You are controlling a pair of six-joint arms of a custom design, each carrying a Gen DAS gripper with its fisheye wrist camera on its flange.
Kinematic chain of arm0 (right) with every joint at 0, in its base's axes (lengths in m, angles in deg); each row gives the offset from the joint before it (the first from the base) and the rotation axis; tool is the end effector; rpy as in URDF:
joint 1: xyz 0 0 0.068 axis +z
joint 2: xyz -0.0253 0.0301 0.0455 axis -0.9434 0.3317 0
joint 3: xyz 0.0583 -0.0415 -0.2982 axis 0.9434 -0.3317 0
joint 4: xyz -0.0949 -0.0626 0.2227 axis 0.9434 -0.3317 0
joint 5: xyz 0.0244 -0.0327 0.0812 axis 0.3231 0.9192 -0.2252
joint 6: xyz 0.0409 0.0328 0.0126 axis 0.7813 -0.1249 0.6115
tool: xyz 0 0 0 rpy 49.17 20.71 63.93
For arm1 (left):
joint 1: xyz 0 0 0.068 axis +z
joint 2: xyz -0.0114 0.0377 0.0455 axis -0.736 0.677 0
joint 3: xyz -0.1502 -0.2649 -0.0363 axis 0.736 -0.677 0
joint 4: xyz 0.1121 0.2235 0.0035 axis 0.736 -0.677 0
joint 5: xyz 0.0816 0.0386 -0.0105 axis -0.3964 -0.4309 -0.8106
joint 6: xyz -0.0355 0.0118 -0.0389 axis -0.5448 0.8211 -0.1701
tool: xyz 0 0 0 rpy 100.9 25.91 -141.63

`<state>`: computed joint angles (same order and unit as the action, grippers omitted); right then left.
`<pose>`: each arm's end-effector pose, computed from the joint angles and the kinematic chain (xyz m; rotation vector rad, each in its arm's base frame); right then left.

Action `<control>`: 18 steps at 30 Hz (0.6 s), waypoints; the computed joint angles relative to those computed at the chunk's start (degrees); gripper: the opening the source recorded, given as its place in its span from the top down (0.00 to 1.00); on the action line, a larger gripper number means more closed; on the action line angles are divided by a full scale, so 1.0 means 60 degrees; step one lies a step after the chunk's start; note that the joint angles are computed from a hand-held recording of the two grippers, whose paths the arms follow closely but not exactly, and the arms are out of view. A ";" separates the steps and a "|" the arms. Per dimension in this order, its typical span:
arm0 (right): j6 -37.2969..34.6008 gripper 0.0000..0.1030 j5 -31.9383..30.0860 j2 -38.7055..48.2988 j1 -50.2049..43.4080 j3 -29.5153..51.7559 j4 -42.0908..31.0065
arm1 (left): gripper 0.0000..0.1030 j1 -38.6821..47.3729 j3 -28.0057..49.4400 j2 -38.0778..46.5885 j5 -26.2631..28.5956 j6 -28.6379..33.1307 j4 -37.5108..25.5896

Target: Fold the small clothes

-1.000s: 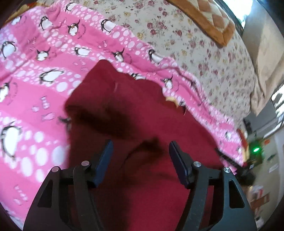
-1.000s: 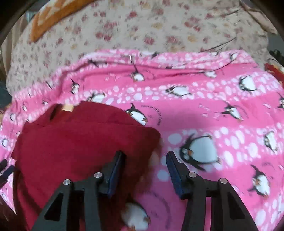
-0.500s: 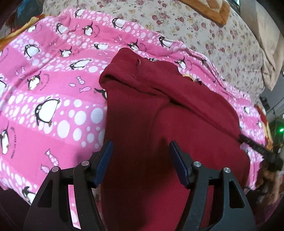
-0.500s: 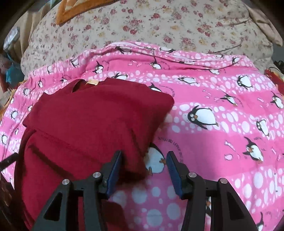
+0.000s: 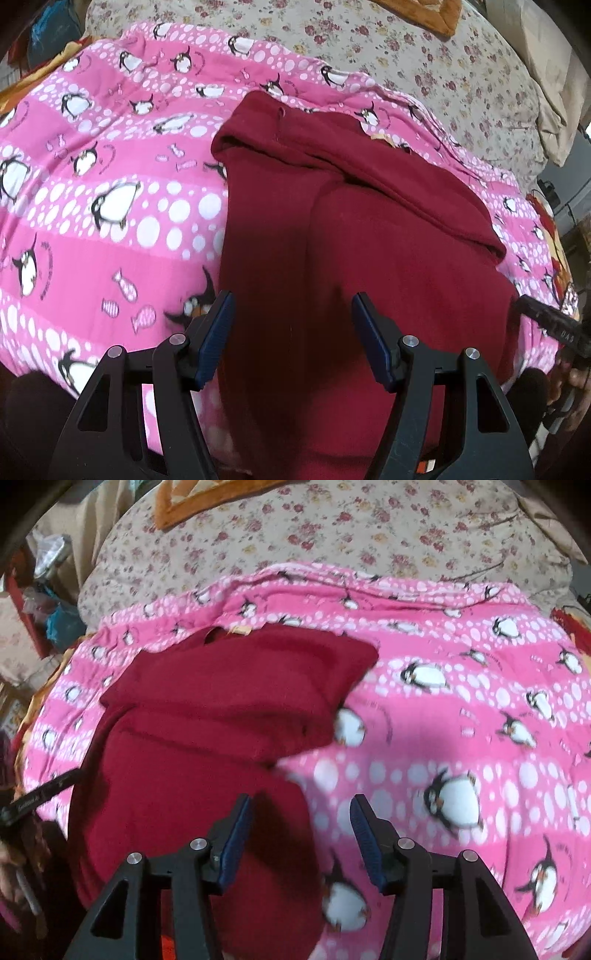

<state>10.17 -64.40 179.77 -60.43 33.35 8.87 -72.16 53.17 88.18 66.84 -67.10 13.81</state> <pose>0.2845 0.0594 0.1817 -0.3099 2.6104 0.3670 0.2129 -0.0939 0.1820 -0.3405 2.5593 -0.2774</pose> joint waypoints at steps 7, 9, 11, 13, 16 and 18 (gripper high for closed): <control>-0.0981 0.37 -0.0626 -0.0597 -0.0242 -0.1126 -0.0176 | 0.36 -0.0101 -0.0911 -0.1042 0.1005 -0.0258 -0.0252; -0.1176 0.37 -0.0839 -0.0618 -0.0367 -0.1405 -0.0124 | 0.36 -0.0201 -0.1199 -0.1294 0.1158 -0.0406 -0.0331; -0.1305 0.37 -0.0911 -0.0507 -0.0459 -0.1618 0.0047 | 0.33 -0.0424 -0.1479 -0.1576 0.1034 -0.0693 -0.0410; -0.1366 0.37 -0.1098 -0.0439 -0.0538 -0.1790 0.0303 | 0.32 -0.0487 -0.1777 -0.1681 0.1299 -0.0967 -0.0330; -0.1427 0.37 -0.1526 -0.0285 -0.0691 -0.2001 0.0829 | 0.32 -0.0672 -0.2260 -0.1807 0.1704 -0.1410 -0.0023; -0.1377 0.37 -0.1690 -0.0225 -0.0739 -0.2060 0.1035 | 0.32 -0.1077 -0.2404 -0.1932 0.1438 -0.1646 0.0044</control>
